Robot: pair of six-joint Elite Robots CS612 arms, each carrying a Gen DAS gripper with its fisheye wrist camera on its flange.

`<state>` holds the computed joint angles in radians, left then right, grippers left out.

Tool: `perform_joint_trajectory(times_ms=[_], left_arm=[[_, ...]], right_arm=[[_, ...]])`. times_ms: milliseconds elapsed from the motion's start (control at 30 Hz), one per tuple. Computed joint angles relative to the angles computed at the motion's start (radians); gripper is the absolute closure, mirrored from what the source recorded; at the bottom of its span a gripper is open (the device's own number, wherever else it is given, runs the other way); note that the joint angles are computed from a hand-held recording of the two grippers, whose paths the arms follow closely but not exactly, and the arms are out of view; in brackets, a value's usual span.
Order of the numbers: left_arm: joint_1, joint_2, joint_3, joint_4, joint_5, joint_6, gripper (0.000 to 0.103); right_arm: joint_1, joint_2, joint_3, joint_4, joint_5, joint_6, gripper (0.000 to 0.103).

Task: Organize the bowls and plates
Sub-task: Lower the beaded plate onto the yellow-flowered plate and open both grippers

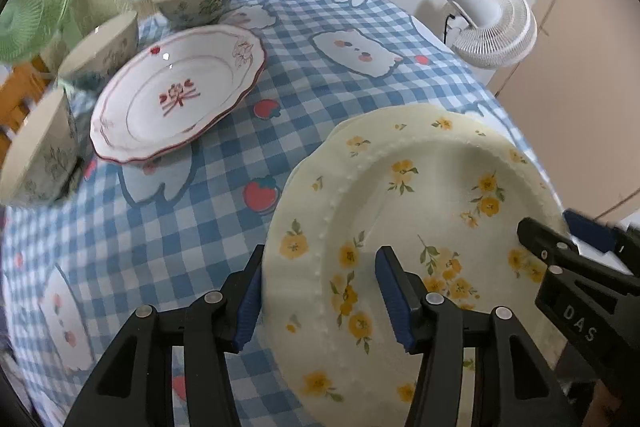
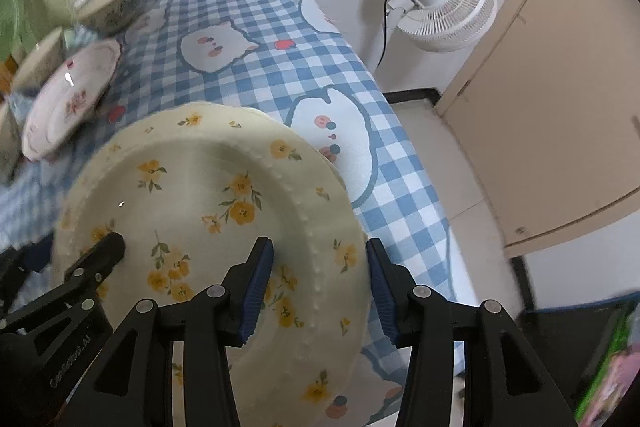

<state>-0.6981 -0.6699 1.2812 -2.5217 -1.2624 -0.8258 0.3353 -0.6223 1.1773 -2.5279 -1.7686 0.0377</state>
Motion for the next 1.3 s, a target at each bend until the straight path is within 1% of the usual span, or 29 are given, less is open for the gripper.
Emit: perform_joint_trajectory(times_ms=[33, 100, 233, 300, 367, 433, 600, 667, 700, 767, 833, 1000, 1233, 1300], left_arm=[[0.001, 0.0, 0.002, -0.003, -0.004, -0.003, 0.05], [0.003, -0.002, 0.006, -0.014, -0.012, -0.007, 0.051], [-0.002, -0.002, 0.007, -0.005, 0.014, 0.007, 0.049], [-0.003, -0.001, 0.004, 0.0, 0.015, 0.002, 0.048], [-0.005, 0.004, -0.007, 0.014, 0.02, -0.003, 0.045], [-0.007, 0.011, -0.02, 0.03, 0.027, -0.006, 0.04], [-0.011, 0.019, -0.035, 0.05, 0.041, -0.021, 0.034], [-0.012, 0.023, -0.044, 0.062, 0.041, -0.026, 0.03], [-0.012, 0.026, -0.05, 0.071, 0.043, -0.029, 0.029], [-0.012, 0.029, -0.057, 0.075, 0.047, -0.037, 0.026], [-0.013, 0.034, -0.067, 0.086, 0.051, -0.044, 0.022], [-0.012, 0.044, -0.088, 0.112, 0.054, -0.069, 0.017], [-0.011, 0.058, -0.118, 0.15, 0.063, -0.12, 0.011], [-0.011, 0.06, -0.121, 0.155, 0.063, -0.132, 0.011]], right_arm=[[0.006, 0.003, 0.0, -0.013, -0.023, -0.013, 0.05], [0.008, 0.007, -0.001, -0.023, -0.034, -0.018, 0.05], [0.005, 0.008, -0.004, -0.022, -0.028, -0.007, 0.05], [0.005, 0.009, -0.004, -0.023, -0.027, -0.004, 0.05], [0.006, 0.01, -0.005, -0.026, -0.029, -0.004, 0.05], [0.007, 0.013, -0.007, -0.035, -0.03, -0.01, 0.05], [0.005, 0.022, -0.018, -0.049, -0.026, -0.026, 0.05], [0.004, 0.028, -0.028, -0.049, -0.033, -0.033, 0.05], [-0.001, 0.031, -0.035, -0.035, -0.018, -0.027, 0.046], [-0.014, 0.032, -0.043, -0.018, 0.042, 0.002, 0.044], [-0.019, 0.035, -0.047, -0.02, 0.067, -0.003, 0.043], [-0.016, 0.044, -0.059, -0.032, 0.075, -0.045, 0.043], [-0.023, 0.053, -0.078, -0.021, 0.098, -0.064, 0.043], [-0.024, 0.055, -0.082, -0.021, 0.1, -0.068, 0.043]])
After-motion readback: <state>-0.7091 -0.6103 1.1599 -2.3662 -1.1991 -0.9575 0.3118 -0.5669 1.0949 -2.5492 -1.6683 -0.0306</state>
